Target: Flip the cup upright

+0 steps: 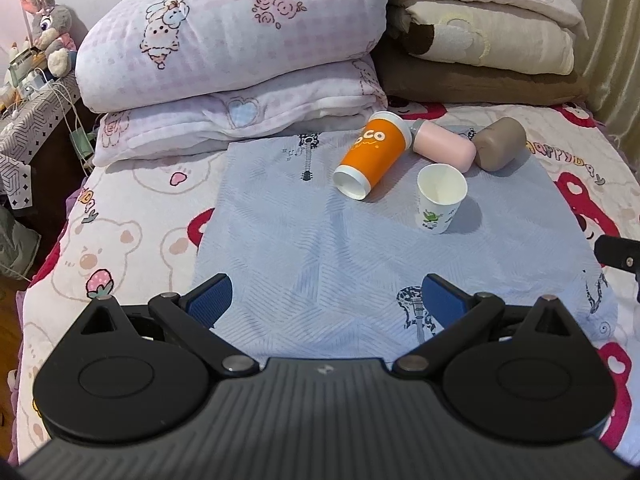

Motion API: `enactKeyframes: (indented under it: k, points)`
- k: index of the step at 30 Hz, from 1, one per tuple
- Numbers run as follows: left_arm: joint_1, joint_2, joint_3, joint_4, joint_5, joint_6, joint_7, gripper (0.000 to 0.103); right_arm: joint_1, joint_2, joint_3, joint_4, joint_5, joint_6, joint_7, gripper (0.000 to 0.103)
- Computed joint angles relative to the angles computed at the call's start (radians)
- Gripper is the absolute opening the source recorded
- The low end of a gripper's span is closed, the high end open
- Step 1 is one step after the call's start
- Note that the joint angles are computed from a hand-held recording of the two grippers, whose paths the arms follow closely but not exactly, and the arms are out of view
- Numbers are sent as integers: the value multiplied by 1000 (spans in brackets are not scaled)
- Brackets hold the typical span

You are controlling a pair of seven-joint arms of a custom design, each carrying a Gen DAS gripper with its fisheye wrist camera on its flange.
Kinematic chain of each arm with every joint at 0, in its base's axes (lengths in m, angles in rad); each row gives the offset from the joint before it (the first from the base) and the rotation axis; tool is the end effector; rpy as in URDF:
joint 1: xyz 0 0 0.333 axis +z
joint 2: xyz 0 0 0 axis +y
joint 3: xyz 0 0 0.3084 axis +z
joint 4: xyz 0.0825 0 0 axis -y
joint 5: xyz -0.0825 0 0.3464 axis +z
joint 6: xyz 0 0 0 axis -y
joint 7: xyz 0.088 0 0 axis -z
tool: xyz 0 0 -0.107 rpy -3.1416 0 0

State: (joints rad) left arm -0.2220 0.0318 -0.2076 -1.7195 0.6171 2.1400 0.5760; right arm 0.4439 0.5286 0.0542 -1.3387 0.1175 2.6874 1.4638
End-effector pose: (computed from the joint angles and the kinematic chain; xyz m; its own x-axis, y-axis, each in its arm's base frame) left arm 0.5302 -0.2137 0.5999 0.3465 -0.9355 -0.0691 -0.7440 -0.2292 -0.6276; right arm 0.6395 0.3314 0.5268 0.5041 -0.8615 -0.0613 -0.6083 -0.3038 -0.7333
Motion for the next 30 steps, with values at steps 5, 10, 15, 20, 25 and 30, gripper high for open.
enactKeyframes:
  k: [5,10,15,20,25,30]
  points:
    - [3,-1,3,-1,0,-7,-3,103,-1,7,3,10,0,-12,-9,97]
    - [6,-6,3,-7,-4,-2,-2,103,4,6,0,10,-4,-15,-11,97]
    - [6,-5,2,-2,-9,-8,3,103,9,5,-10,11,-19,-14,-8,97]
    - [6,-9,2,-7,-10,0,-13,103,2,2,-4,4,-16,-5,-14,97]
    - [11,-11,3,-11,-26,9,-11,103,-1,-4,4,-8,-8,9,-32,97]
    - [9,-10,1,-7,-14,3,-11,103,-2,-7,4,-13,0,13,-37,97]
